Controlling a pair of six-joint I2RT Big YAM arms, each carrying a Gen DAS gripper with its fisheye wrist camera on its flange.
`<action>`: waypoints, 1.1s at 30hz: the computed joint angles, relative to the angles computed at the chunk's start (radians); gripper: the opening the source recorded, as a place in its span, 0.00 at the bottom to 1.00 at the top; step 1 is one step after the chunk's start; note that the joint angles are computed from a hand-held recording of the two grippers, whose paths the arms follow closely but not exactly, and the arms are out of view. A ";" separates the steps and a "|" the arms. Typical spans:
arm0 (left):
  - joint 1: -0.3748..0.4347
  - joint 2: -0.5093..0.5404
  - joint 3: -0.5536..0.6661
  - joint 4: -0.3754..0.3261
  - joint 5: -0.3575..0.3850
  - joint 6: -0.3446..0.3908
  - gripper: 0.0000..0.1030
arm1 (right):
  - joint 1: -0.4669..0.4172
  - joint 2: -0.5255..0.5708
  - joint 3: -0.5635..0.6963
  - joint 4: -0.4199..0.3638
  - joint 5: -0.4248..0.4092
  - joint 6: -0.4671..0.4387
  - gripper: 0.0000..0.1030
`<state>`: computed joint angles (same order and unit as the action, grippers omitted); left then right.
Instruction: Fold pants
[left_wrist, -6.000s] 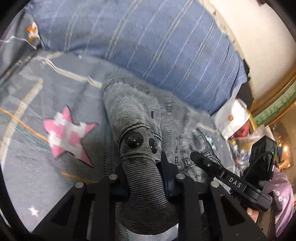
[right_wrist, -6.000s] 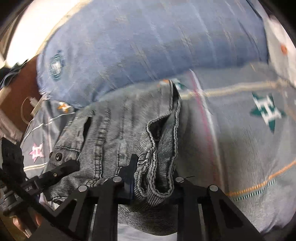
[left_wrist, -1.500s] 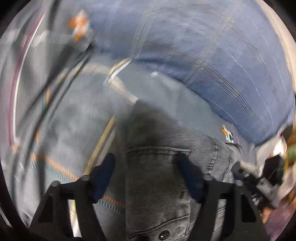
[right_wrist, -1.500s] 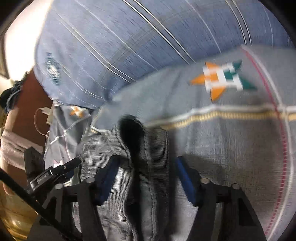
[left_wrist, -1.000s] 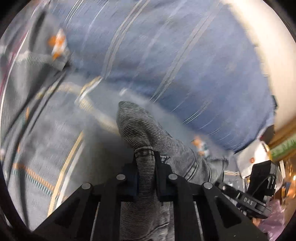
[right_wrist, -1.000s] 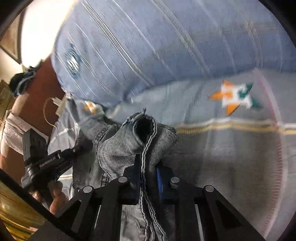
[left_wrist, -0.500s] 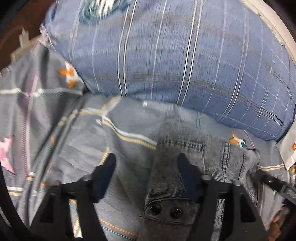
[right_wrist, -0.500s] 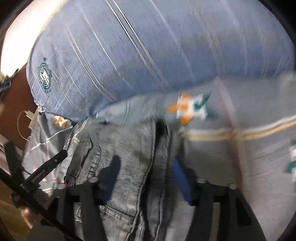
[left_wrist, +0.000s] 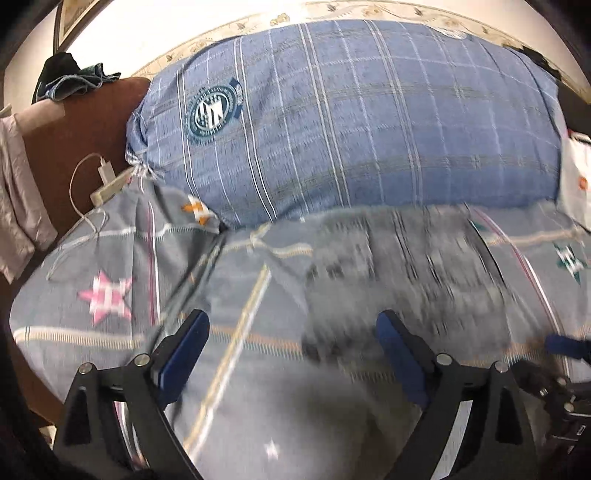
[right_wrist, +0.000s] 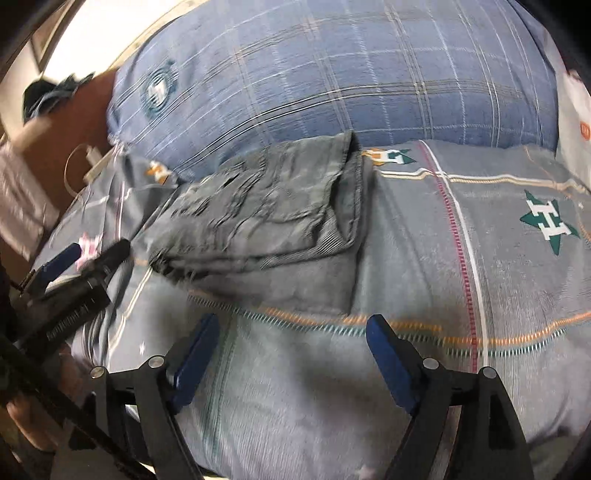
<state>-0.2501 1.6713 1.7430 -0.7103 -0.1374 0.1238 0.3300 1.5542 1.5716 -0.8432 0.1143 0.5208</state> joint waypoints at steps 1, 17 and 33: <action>-0.002 -0.018 -0.024 0.007 -0.002 -0.005 0.89 | 0.008 -0.004 -0.004 0.002 0.006 -0.001 0.83; -0.004 -0.051 -0.081 0.021 0.001 -0.053 0.90 | 0.029 -0.016 -0.018 0.031 0.071 0.021 0.83; -0.004 -0.014 -0.055 -0.016 0.006 -0.056 0.90 | 0.018 -0.005 -0.009 0.028 0.084 0.012 0.83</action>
